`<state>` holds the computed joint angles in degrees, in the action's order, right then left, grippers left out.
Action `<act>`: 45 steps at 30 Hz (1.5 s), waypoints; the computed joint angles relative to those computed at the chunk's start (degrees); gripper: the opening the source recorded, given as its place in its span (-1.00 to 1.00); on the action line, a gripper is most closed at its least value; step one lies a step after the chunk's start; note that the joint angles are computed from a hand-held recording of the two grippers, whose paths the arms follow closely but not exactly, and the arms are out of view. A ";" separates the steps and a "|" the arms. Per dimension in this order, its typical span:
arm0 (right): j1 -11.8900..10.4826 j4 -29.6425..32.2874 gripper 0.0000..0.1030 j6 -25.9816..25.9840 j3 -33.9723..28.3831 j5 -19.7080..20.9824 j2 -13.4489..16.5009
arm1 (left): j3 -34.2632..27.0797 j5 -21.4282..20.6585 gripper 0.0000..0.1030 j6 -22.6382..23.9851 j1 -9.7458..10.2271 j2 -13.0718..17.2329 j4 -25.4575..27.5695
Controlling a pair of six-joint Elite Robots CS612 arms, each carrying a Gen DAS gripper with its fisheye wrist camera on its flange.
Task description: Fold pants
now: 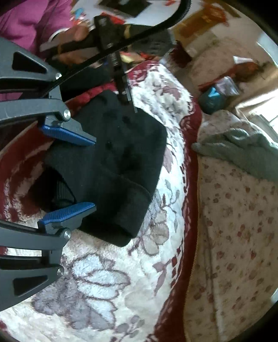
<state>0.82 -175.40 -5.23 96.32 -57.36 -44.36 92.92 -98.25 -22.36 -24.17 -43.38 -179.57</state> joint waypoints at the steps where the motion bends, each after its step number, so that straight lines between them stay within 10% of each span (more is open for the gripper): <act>1: -0.38 -0.17 0.03 1.69 0.08 0.73 -0.06 | 0.06 -0.07 0.09 0.05 0.03 -0.11 -0.03; 9: -1.61 -6.86 0.14 11.16 1.78 2.91 -0.58 | 0.34 2.17 0.09 0.26 0.26 -1.09 0.15; 31: 1.01 -7.37 0.26 12.24 0.54 -3.82 -0.77 | 1.37 10.49 0.09 1.70 -0.28 -1.76 -0.72; 45: -0.01 -7.24 0.56 15.26 1.53 -4.71 -0.47 | 0.71 5.20 0.09 1.02 1.27 -1.18 0.75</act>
